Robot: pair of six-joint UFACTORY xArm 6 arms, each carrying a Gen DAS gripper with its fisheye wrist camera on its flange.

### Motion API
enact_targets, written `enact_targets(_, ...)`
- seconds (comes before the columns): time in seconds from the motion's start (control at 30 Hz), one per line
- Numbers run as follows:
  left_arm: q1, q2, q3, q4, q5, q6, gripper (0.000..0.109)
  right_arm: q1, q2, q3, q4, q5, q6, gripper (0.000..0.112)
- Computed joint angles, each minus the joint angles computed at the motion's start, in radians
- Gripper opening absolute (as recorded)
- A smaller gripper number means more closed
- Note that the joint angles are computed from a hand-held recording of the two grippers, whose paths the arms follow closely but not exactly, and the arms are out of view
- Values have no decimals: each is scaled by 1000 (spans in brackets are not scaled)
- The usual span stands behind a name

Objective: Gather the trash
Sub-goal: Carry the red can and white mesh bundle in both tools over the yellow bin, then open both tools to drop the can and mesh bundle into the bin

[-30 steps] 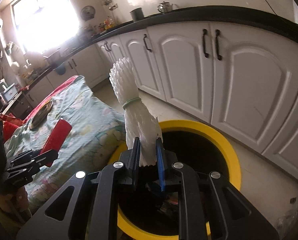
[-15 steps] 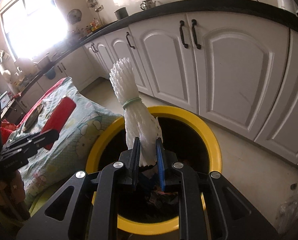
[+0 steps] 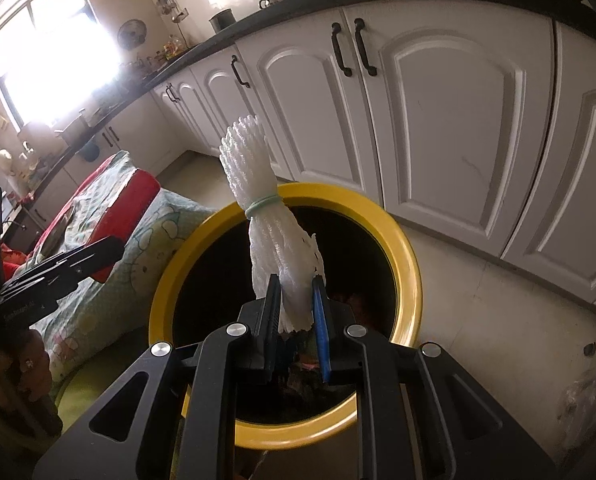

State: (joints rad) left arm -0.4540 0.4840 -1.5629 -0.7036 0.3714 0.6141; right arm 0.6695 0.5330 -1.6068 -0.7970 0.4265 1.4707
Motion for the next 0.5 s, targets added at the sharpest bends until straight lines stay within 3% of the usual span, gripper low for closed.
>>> enact_targets(0.5, -2, 10, -7, -24, 31, 21, 27, 18, 28, -26, 74, 0, -62, 18)
